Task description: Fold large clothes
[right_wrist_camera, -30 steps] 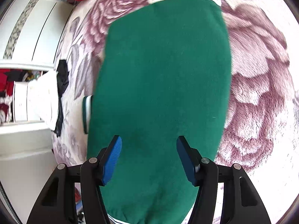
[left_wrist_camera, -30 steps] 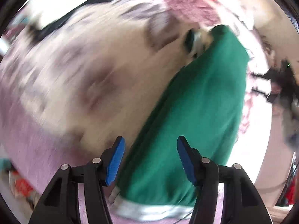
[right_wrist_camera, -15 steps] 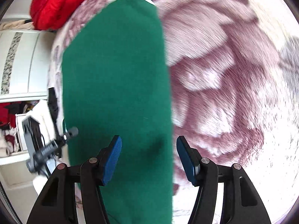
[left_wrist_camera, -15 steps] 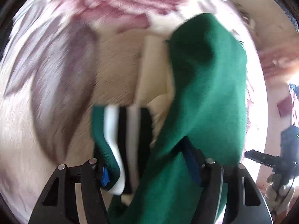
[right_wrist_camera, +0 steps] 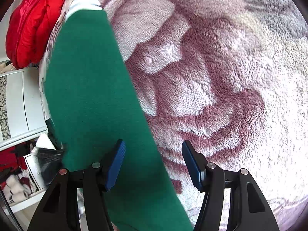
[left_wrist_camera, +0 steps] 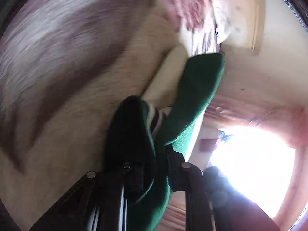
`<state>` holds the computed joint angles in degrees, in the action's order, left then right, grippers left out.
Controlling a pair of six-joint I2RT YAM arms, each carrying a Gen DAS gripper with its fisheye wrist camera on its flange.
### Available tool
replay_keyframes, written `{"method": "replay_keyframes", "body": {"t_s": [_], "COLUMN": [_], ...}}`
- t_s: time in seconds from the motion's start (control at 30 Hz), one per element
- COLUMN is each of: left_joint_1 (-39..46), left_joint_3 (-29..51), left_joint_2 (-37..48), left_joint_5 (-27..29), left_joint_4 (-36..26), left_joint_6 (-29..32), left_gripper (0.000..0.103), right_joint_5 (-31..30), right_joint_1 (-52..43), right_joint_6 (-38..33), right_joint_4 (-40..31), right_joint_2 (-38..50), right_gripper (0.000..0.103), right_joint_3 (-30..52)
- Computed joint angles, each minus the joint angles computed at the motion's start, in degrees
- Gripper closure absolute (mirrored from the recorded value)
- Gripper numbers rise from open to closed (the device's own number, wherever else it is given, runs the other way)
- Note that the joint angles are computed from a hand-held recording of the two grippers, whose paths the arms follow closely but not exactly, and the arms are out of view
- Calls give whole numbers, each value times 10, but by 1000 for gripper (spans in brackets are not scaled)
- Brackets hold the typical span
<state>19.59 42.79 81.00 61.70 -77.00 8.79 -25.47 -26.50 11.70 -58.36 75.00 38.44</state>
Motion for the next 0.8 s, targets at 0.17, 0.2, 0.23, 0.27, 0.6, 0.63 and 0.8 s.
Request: {"method": "replay_keyframes", "body": {"t_s": [0.17, 0.2, 0.23, 0.27, 0.6, 0.63, 0.8], "left_joint_1": [26, 20, 6, -26, -381, -389, -315], "left_joint_3": [88, 108, 133, 152, 310, 309, 302], "left_joint_2": [-40, -58, -72, -86, 75, 68, -2], "left_joint_5": [-68, -91, -113, -143, -333, -345, -305], "left_joint_4": [-119, -120, -117, -88, 141, 140, 113], "left_joint_6": [77, 63, 44, 2, -215, -210, -179], "left_gripper": [68, 63, 51, 49, 52, 72, 94], "right_joint_5": [15, 21, 23, 21, 22, 22, 33], "right_joint_1": [64, 67, 72, 76, 124, 132, 155], "right_joint_6": [30, 30, 31, 30, 86, 94, 112], "right_joint_4": [-20, -21, -20, -16, 43, 48, 72], "right_joint_2": [-1, 3, 6, 14, 68, 60, 60], "right_gripper": [40, 40, 40, 40, 40, 40, 40], "right_joint_3": [53, 63, 71, 80, 91, 79, 56]}}
